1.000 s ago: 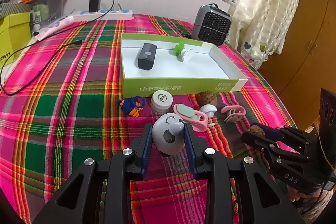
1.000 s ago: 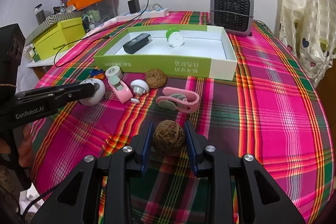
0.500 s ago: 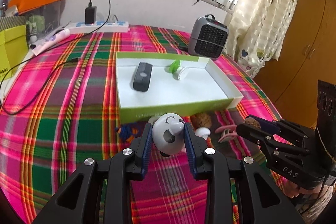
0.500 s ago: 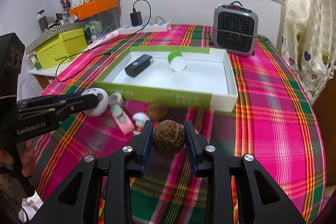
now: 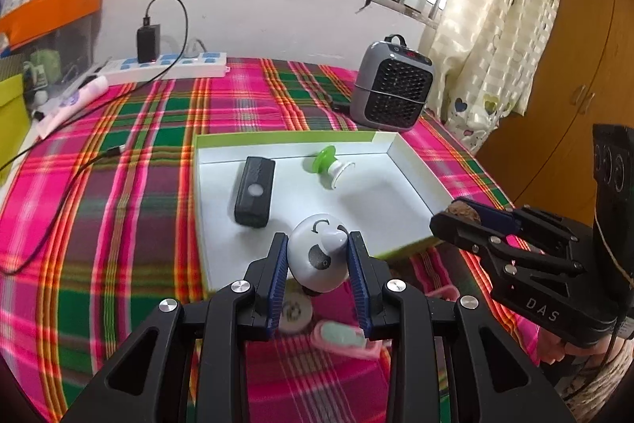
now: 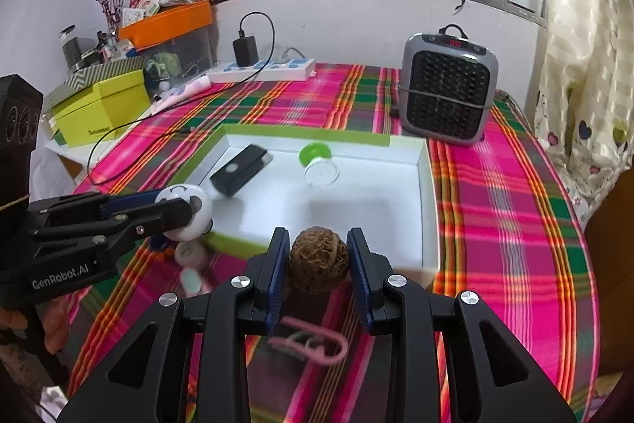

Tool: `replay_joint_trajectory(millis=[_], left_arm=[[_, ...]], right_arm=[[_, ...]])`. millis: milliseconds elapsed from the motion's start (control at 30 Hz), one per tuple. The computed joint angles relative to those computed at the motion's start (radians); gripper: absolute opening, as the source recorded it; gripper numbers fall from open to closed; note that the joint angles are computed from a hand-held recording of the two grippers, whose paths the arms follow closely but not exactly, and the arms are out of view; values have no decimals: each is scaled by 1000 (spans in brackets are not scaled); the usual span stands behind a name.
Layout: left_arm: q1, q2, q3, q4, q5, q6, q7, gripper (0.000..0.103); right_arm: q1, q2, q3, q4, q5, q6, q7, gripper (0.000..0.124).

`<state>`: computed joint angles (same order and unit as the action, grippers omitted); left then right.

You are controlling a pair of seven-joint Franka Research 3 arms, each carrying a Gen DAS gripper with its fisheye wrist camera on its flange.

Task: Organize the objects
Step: 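Carry white round toy with left gripper while right gripper carries walnut into lid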

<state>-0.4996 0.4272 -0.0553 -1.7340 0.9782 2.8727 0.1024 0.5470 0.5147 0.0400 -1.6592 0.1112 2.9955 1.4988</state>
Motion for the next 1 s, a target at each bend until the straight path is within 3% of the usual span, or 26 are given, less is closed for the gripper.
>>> replay_joint_trajectory(millis=[433, 1000], left_arm=[[32, 113, -19, 147, -186, -17, 225, 28], [56, 240, -36, 307, -422, -72, 458, 28]], right_arm=[[-1, 184, -39, 315, -49, -186, 28, 31], [-22, 465, -34, 794, -77, -463, 33, 31]])
